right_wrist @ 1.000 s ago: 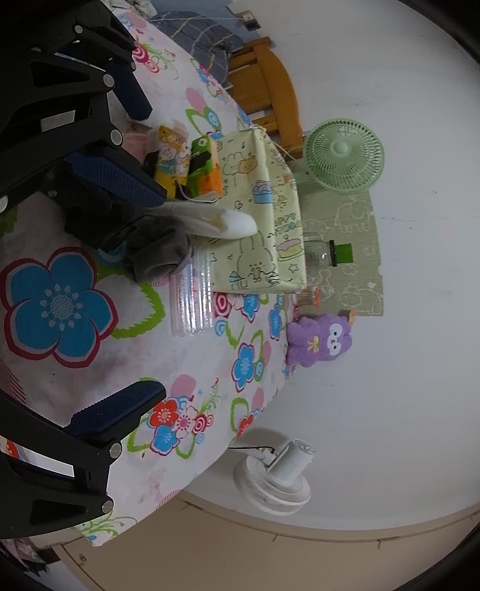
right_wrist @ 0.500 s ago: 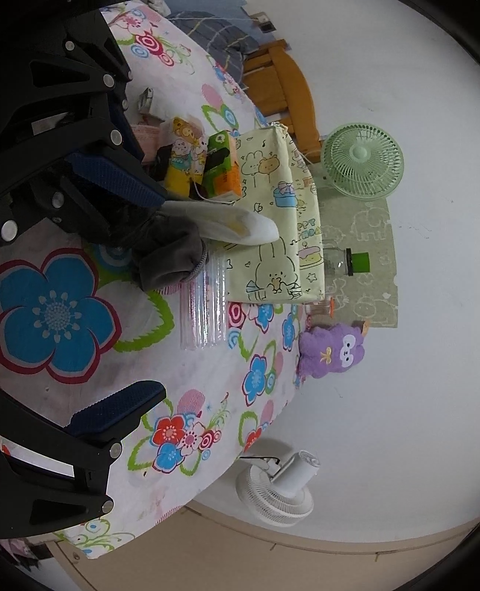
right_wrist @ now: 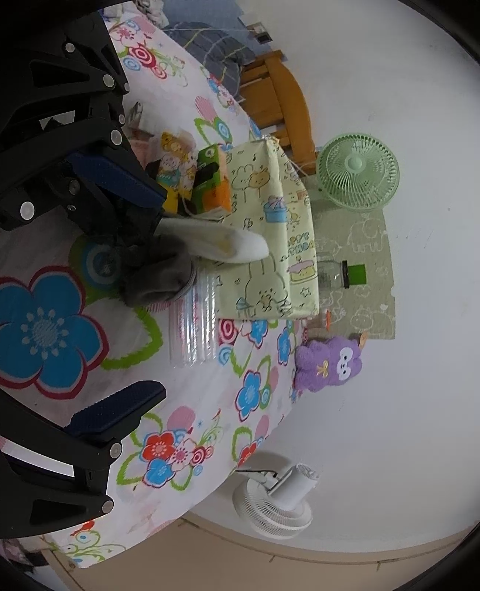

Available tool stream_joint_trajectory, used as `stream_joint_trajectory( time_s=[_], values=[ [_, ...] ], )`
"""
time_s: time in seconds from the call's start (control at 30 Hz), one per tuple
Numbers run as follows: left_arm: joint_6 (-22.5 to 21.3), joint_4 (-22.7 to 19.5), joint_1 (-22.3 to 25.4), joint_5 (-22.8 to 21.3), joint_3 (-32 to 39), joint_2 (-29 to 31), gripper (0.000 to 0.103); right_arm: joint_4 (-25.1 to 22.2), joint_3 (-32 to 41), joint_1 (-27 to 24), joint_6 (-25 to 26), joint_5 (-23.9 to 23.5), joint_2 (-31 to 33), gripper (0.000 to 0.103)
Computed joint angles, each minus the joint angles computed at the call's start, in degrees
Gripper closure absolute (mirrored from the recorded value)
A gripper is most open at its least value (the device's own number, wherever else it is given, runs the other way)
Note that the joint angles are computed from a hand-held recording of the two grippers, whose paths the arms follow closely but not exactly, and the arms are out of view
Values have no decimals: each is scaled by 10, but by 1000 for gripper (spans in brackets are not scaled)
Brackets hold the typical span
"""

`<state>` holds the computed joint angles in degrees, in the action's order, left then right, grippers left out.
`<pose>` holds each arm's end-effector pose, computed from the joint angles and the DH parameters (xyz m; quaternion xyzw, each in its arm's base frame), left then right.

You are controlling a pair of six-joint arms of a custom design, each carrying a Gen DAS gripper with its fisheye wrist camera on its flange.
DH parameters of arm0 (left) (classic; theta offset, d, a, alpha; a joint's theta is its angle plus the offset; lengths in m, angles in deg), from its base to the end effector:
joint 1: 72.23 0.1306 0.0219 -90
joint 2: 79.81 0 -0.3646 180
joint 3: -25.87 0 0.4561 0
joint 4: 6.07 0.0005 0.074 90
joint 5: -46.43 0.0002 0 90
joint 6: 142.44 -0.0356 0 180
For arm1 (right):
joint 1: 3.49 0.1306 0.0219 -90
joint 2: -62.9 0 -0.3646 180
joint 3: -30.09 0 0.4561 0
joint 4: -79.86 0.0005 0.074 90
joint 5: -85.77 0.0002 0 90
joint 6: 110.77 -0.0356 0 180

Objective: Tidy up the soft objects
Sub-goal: 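Move the left tool toward the black folded item while the right tool approaches the gray sock, then close the left gripper on the black item while the right gripper closes on the gray sock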

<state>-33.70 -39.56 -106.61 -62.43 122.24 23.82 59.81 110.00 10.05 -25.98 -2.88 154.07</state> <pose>0.5358 -0.3533 0.3568 0.0544 0.8977 -0.0506 0.4343 0.5547 0.1322 0.3489 -0.0575 0.8697 0.0697 0.4852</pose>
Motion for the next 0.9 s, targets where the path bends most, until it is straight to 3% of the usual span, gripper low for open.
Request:
stream_joint_trajectory(
  time_s=[0.23, 0.4, 0.57, 0.63, 0.7, 0.9],
  values=[
    [16, -20, 5, -27, 13, 8, 69, -14, 22, 0, -9, -11, 20, 17],
    [24, -41, 8, -21, 29, 24, 69, -46, 44, -6, -18, -25, 43, 31],
    [23, -46, 9, -18, 35, 30, 69, -55, 52, -11, -26, -50, 54, 37],
    [22, -47, 10, -17, 38, 33, 69, -58, 56, -12, -27, -62, 59, 43],
    [21, -48, 10, -17, 40, 35, 69, -64, 60, -12, -28, -74, 62, 56],
    [16, -45, 8, -16, 40, 34, 69, -59, 53, -13, -31, -75, 56, 69]
  ],
)
